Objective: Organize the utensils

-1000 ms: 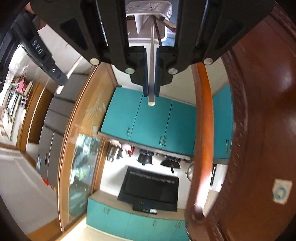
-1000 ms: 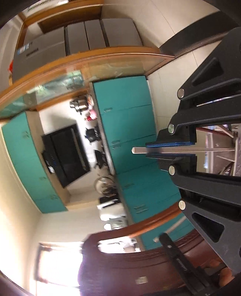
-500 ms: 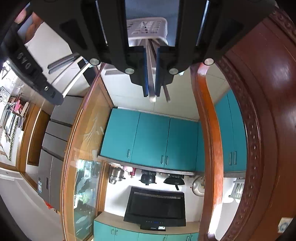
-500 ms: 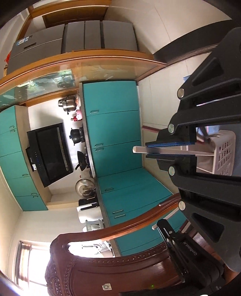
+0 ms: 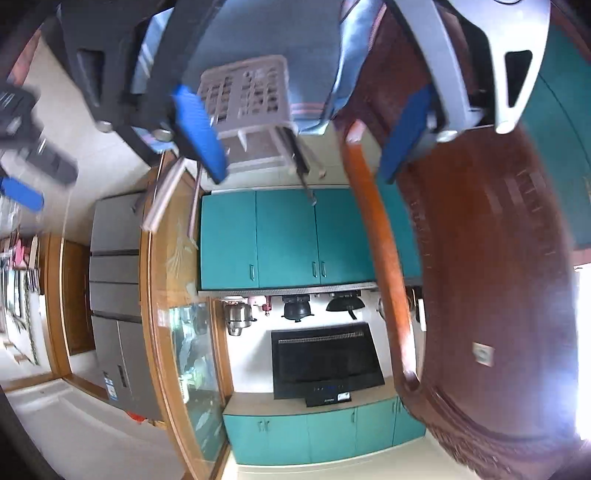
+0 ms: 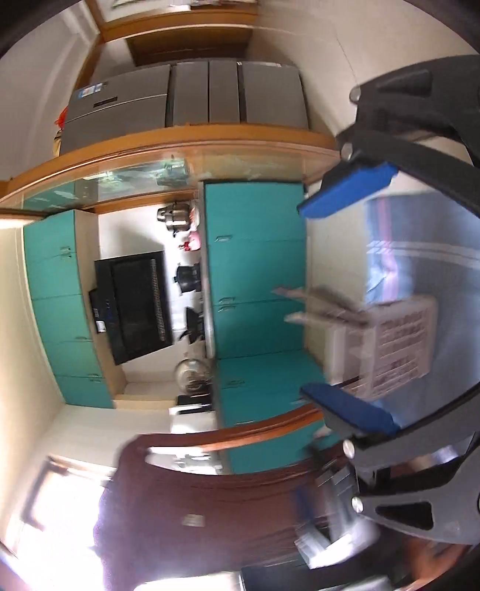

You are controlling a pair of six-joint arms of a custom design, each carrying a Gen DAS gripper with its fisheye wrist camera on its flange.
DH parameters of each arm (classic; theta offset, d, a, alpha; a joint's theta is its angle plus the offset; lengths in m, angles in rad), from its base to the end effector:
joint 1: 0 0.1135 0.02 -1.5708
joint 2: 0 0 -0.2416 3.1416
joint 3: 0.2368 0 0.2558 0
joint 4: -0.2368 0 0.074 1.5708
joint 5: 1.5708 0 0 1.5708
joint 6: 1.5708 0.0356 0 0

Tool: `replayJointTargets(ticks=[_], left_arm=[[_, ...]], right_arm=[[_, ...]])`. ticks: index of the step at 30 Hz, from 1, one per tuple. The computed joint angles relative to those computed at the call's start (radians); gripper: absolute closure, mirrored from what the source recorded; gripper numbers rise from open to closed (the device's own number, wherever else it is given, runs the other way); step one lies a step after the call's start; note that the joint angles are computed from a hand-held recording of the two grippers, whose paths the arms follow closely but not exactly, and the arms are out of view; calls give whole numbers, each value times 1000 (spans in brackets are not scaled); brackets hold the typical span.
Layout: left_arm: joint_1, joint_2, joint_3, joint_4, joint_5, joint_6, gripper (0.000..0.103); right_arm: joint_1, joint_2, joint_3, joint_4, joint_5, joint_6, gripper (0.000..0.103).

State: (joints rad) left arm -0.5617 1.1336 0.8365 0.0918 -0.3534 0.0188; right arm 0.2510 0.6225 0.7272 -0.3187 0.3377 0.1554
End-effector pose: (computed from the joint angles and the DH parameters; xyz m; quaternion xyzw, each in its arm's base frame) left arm 0.2420 -0.1377 0.2951 0.1123 0.7636 -0.0352 0.6349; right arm 0.1675 0.0308 0.3172 0.0687 0.7717 -0.0033 0.6323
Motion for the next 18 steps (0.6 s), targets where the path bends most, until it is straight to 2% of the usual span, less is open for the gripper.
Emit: replayJointTargets(ticks=[4, 9, 14, 15, 18], left_arm=[[-63, -172, -152, -32, -74, 28, 4], [-148, -338, -234, -159, -151, -20, 4], [-217, -486, -306, -270, -202, -89, 4], [-204, -485, -302, -277, -188, -91, 4], [-230, -509, -328, -307, -225, -120, 4]], right_arm=[[141, -149, -90, -191, 136, 92, 5], [476, -248, -120, -341, 511, 203, 3], [624, -254, -109, -402, 644, 304, 3], [652, -254, -111, -408, 670, 321, 3], [723, -240, -115, -439, 734, 374, 3]])
